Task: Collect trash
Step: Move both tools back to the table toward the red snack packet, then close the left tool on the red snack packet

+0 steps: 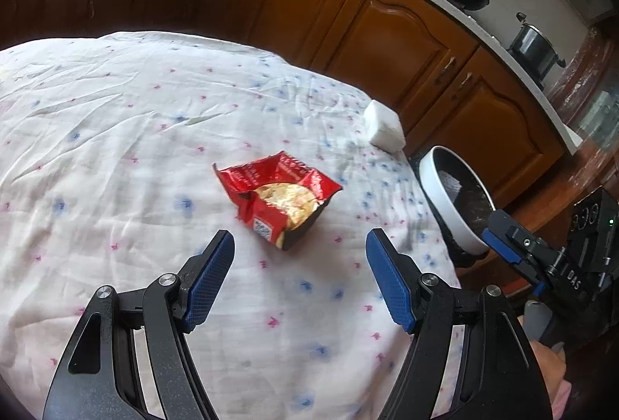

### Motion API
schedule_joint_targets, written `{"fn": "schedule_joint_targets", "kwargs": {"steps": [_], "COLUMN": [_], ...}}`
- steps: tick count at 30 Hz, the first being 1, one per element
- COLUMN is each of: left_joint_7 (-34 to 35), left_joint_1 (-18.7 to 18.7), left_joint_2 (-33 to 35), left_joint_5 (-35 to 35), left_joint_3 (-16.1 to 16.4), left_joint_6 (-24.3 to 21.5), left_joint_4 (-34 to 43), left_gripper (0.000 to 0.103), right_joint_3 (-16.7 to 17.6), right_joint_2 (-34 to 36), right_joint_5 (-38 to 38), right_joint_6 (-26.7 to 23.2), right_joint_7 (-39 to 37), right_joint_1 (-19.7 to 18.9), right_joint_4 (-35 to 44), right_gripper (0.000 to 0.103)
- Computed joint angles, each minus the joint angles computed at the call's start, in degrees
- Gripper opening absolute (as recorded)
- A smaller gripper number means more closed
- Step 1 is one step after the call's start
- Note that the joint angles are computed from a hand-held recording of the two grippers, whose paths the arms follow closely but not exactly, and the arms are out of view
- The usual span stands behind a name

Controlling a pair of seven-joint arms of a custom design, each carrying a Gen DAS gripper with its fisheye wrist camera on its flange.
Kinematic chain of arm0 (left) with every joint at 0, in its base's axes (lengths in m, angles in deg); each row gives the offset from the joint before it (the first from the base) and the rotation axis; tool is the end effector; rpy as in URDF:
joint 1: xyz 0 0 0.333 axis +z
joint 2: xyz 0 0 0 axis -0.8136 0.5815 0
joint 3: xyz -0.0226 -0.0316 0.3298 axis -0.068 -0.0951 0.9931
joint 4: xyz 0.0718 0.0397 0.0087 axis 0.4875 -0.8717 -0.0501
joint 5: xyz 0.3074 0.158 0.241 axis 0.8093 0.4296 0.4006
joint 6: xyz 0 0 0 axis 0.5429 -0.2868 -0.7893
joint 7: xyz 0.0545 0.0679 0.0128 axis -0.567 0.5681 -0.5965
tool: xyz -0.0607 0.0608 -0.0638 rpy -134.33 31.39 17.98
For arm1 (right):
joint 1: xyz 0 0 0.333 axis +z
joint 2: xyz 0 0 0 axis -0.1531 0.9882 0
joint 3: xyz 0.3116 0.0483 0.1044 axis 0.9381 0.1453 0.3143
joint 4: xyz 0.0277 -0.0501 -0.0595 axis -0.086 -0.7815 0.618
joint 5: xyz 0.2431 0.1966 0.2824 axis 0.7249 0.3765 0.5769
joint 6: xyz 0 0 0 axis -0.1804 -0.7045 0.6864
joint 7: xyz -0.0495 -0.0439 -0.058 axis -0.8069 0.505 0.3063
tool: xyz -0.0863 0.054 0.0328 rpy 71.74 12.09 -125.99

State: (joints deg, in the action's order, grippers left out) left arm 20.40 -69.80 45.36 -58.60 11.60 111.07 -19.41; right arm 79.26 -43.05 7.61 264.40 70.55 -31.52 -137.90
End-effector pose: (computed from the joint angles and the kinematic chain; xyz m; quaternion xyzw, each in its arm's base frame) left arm 0.6985 -0.3409 0.3291 -0.6422 0.6636 -0.3769 0.0718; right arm 0.6708 0.1405 0.3551 -0.5957 0.6738 -0.1118 0.4227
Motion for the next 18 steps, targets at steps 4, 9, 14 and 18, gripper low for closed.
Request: {"fn": "schedule_joint_targets", "kwargs": {"steps": [4,9,14,18], "left_joint_7": [-2.0,-4.4,-5.9,-6.2], "left_joint_1": [-2.5,-4.4,-4.7,-4.3], "left_joint_2": [0.9,2.9,4.9,6.6], "left_joint_5": [1.5,3.9,5.6,6.3], "left_joint_3": [3.4,6.1,6.8,6.5], "left_joint_6": [-2.1,-4.8,-6.5,-8.1], "left_joint_4": [1.8,4.8,7.5,10.0], "left_gripper": [0.072,0.072,0.072,0.066], "right_joint_3": [0.3,-1.0,-5.1,-10.1], "right_joint_2": [1.0,2.8,5.1,7.1], "right_joint_5": [-0.1,1.1,3.9,6.0], "right_joint_6": [-0.8,-2.3,-5.3,-8.1], "right_joint_7": [-0.7,-2.6,-5.1,-6.2], "right_joint_1": [0.3,2.5,7.2,12.0], "right_joint_4": [1.3,4.4,9.9,15.3], "right_gripper": [0.095,0.095,0.095,0.095]}}
